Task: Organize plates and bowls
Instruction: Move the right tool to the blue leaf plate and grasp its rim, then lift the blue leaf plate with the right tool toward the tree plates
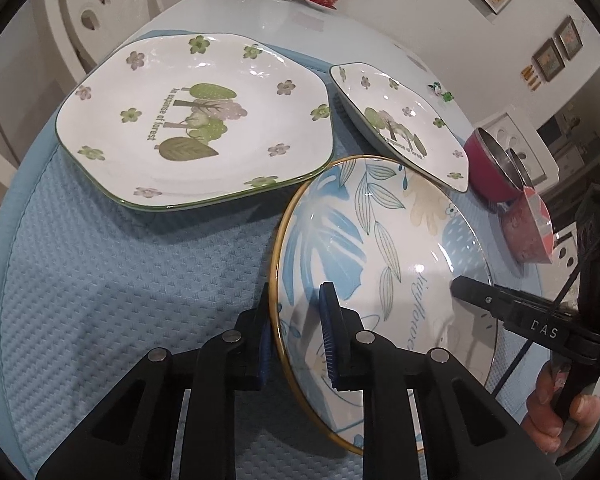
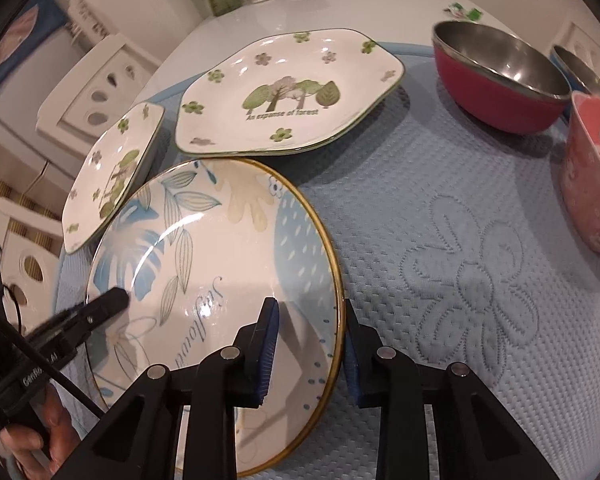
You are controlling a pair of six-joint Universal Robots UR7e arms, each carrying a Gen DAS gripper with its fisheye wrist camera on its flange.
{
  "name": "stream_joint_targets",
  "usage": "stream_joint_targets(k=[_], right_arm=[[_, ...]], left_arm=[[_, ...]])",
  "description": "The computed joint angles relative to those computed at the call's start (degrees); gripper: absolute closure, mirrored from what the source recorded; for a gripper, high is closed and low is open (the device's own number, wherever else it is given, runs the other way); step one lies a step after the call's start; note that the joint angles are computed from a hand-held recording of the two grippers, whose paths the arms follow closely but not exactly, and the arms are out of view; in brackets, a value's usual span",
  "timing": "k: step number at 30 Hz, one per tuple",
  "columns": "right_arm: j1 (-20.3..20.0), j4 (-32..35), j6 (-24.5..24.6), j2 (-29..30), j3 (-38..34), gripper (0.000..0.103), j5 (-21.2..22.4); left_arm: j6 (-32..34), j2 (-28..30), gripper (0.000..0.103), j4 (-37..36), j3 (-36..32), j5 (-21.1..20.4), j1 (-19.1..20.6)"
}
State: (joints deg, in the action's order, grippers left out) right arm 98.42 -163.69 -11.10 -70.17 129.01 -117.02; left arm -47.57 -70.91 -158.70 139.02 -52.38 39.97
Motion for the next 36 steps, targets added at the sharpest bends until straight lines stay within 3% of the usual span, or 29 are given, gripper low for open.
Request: stream_joint_targets(k=[9,19,28,36], right_arm=[[1.47,0.60,-1.30,-2.74,2.84,0.075,-0.31],[6.05,-0.37,-3.71,-6.74,7.54,0.075,-2.23],[10.90,3.56,-1.56,-11.80,9.87,0.075,-0.10],[12.68,5.88,0.61,-13.40,13.64,0.075,-0.25]], left_arm=[[0.12,-1.44,0.085,0.90,1.00,-0.92,-0.94],[-5.45,-7.61,0.085,6.43,4.89,2.95,-7.56],[-15.81,-20.29,0.085,25.85,6.54,6.85,-17.03],[-27.76,-26.39,0.085,37.44,9.09,4.70,-22.53]])
